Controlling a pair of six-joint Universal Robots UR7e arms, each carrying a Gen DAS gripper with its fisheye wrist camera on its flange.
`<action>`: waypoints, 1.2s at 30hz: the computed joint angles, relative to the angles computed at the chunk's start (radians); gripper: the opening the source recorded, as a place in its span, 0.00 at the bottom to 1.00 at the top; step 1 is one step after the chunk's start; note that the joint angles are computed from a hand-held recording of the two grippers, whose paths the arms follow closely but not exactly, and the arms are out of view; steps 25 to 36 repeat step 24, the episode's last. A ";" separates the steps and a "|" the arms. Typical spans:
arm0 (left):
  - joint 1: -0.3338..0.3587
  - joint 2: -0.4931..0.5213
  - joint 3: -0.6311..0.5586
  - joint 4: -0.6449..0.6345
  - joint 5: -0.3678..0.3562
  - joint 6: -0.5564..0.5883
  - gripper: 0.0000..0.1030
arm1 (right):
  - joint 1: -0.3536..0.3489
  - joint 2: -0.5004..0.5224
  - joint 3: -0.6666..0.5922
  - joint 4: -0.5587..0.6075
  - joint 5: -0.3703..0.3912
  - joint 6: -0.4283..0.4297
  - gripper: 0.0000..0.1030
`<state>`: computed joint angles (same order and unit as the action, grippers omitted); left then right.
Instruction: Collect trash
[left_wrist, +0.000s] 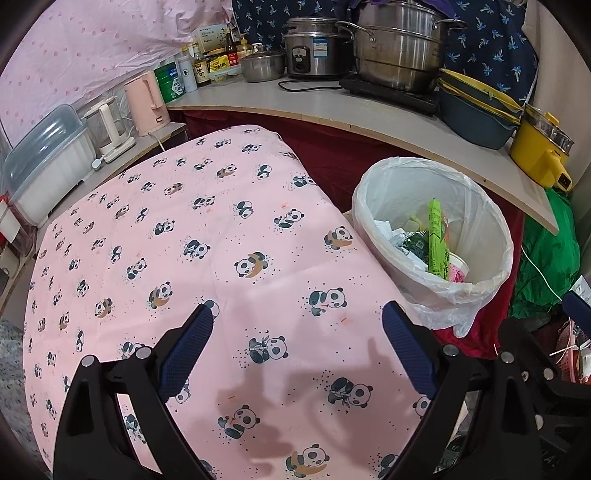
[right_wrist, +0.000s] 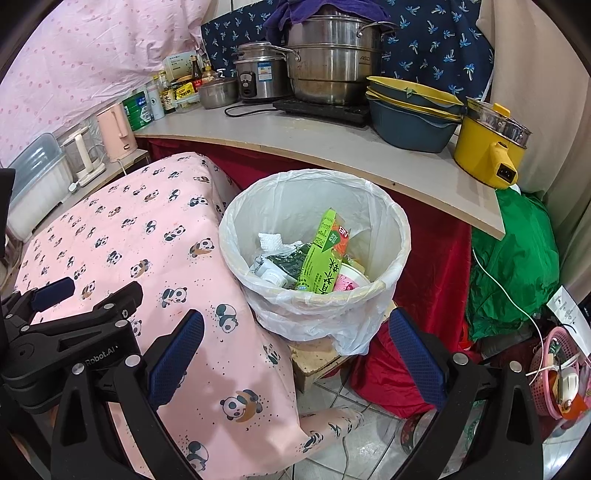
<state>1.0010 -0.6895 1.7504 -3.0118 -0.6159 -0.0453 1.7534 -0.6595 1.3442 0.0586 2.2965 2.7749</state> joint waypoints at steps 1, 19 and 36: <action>0.000 0.001 0.000 -0.003 0.001 0.001 0.86 | 0.000 0.000 0.001 0.000 0.000 0.001 0.94; 0.007 0.005 0.003 -0.018 -0.006 0.017 0.86 | 0.000 -0.004 0.010 -0.005 0.000 -0.001 0.94; 0.014 0.009 0.007 -0.063 -0.022 0.060 0.86 | 0.000 -0.004 0.011 -0.009 0.000 -0.001 0.94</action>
